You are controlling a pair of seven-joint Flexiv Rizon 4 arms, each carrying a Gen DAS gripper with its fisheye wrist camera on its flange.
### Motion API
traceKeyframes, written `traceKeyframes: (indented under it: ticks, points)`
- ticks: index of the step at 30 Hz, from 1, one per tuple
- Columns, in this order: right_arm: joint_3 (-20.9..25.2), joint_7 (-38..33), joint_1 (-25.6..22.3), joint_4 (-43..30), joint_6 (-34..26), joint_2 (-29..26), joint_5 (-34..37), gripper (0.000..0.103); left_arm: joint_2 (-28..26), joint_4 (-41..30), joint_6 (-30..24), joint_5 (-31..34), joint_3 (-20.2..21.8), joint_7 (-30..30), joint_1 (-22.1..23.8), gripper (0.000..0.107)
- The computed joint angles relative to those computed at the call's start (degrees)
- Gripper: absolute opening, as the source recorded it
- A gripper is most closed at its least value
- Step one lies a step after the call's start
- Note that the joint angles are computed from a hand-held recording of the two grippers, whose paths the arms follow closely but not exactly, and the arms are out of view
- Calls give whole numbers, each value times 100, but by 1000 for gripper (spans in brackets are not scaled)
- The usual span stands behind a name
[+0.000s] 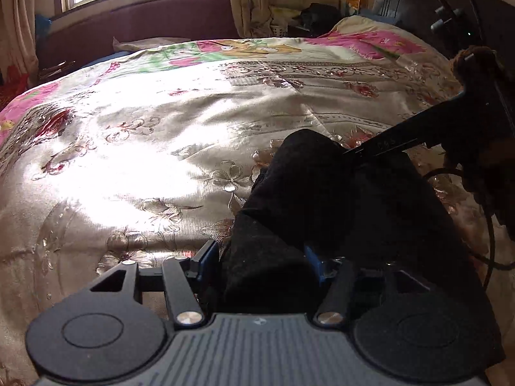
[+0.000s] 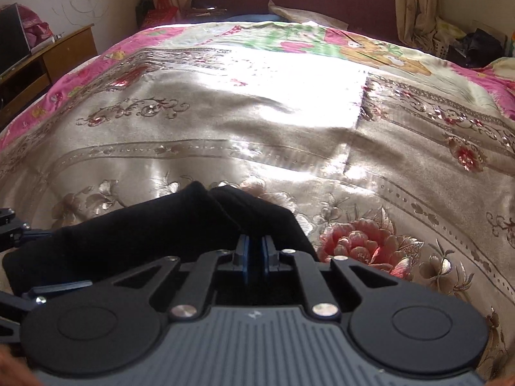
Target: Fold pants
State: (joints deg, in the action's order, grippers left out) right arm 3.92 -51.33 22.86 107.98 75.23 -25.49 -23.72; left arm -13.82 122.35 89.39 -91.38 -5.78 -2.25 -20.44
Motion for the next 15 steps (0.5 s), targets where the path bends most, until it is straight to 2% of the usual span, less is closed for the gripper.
traceKeyframes:
  ticks: [1, 2, 3, 4, 5, 7, 8, 9, 11, 13, 15]
  points:
    - [216, -131, -157, -90, -71, 1, 401, 12, 91, 86, -266, 315, 50, -407, 122, 72]
    - [245, -109, -206, 6, 119, 112, 549, 11, 225, 135, -528, 411, 70, -534, 248, 72]
    - [87, 82, -147, 289, 482, 313, 324, 11, 337, 168, -655, 365, 69, -478, 321, 73]
    - [-257, 540, 47, 647, 760, 587, -145, 12, 378, 139, -658, 254, 58, -343, 352, 74]
    - [-445, 737, 170, 908, 883, 846, -307, 13, 357, 76, -578, 196, 47, -218, 356, 75]
    - [-372, 942, 119, 1282, 723, 1323, -266, 16, 228, -92, -580, 219, 50, -131, 422, 77]
    - [-219, 1047, 18, 1416, 570, 1509, -116, 21, 170, -122, -805, 568, 88, -455, 541, 80]
    - [120, 989, -182, 1479, 359, 1655, 407, 26, 112, -147, -1069, 894, 108, -778, 675, 80]
    - [739, 474, -514, 1394, 52, 1703, 1622, 27, 24, -166, -1387, 1163, 49, -1100, 856, 80]
    - [859, 402, -528, 1443, -62, 1664, 1945, 27, -35, -97, -1648, 1618, 42, -1665, 978, 81]
    - [830, 659, -467, 1574, 237, 1553, 2051, 34, 12, 49, -1823, 1660, -15, -2060, 1076, 81]
